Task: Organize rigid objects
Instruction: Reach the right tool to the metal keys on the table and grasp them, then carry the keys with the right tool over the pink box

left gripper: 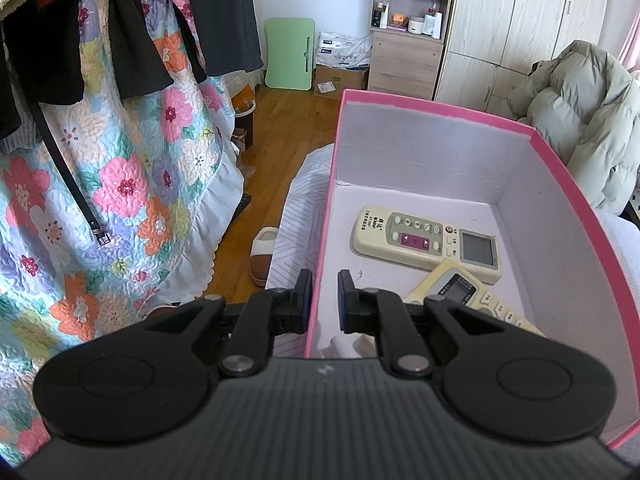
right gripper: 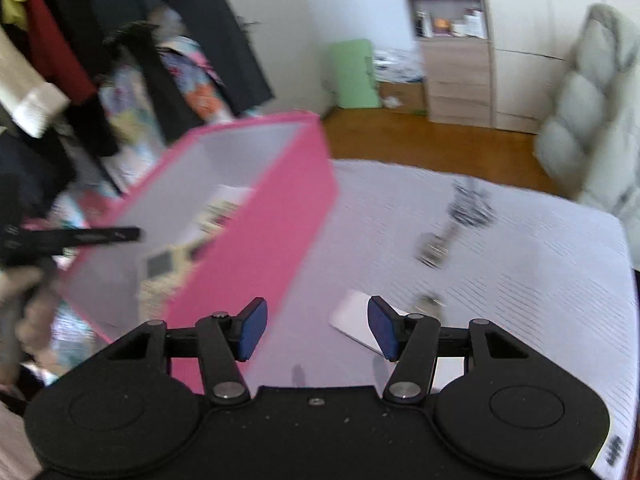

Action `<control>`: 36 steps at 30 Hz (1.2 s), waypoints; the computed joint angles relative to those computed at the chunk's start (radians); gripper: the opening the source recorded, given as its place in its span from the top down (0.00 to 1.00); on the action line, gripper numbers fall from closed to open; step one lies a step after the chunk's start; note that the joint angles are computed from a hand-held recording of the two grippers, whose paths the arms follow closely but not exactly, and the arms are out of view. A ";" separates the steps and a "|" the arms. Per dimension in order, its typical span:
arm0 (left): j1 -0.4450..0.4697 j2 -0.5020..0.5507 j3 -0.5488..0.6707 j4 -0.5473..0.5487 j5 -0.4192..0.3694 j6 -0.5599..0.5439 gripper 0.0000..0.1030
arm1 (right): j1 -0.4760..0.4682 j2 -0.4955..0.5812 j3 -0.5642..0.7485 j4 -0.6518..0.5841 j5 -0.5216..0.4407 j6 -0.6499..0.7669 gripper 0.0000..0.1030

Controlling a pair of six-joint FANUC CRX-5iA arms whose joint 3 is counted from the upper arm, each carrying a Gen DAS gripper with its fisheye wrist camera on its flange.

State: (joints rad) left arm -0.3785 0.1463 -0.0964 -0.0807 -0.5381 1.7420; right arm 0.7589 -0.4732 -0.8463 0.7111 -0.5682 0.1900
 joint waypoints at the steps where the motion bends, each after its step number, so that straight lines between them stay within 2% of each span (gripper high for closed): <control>1: 0.000 0.000 0.000 -0.001 0.001 0.000 0.90 | -0.002 -0.004 -0.010 0.001 -0.017 -0.007 0.41; 4: 0.000 -0.001 -0.001 0.002 0.001 -0.003 0.90 | 0.004 0.014 -0.032 0.093 -0.101 -0.095 0.41; 6: 0.000 -0.001 -0.001 0.001 0.001 -0.004 0.90 | -0.011 0.014 -0.044 0.112 -0.111 -0.118 0.41; 9: 0.002 -0.006 -0.010 0.008 0.015 -0.005 0.90 | -0.060 0.021 -0.056 0.106 -0.062 -0.134 0.48; 10: 0.004 -0.009 -0.019 0.015 0.027 -0.008 0.90 | -0.074 0.028 -0.057 0.107 -0.048 -0.152 0.52; 13: 0.004 -0.011 -0.018 0.009 0.022 -0.008 0.90 | -0.119 0.058 -0.071 0.138 0.007 -0.242 0.58; 16: 0.002 -0.011 -0.017 0.003 0.021 -0.008 0.90 | -0.162 0.108 -0.077 0.215 0.049 -0.315 0.60; 18: 0.001 -0.011 -0.017 0.004 0.021 -0.007 0.90 | -0.182 0.148 -0.067 0.238 0.071 -0.325 0.71; 19: 0.001 -0.010 -0.016 0.003 0.021 -0.005 0.90 | -0.187 0.166 -0.058 0.227 0.075 -0.323 0.91; 21: 0.001 -0.010 -0.015 0.003 0.020 -0.007 0.90 | -0.206 0.173 -0.070 0.283 0.090 -0.402 0.95; 24: 0.001 -0.010 -0.016 0.002 0.020 -0.007 0.90 | -0.237 0.133 -0.113 0.434 0.114 -0.551 0.95; 26: 0.001 -0.010 -0.014 -0.001 0.019 -0.002 0.90 | -0.245 0.101 -0.124 0.493 0.118 -0.588 0.95; 29: -0.001 -0.006 -0.004 -0.013 0.011 0.012 0.90 | -0.246 0.058 -0.125 0.536 0.137 -0.593 0.95; 32: -0.002 -0.006 0.000 -0.019 0.006 0.013 0.90 | -0.198 0.040 -0.103 0.559 0.081 -0.562 0.95; 36: -0.003 -0.006 0.000 -0.020 0.005 0.017 0.90 | -0.212 -0.001 -0.099 0.590 0.173 -0.566 0.95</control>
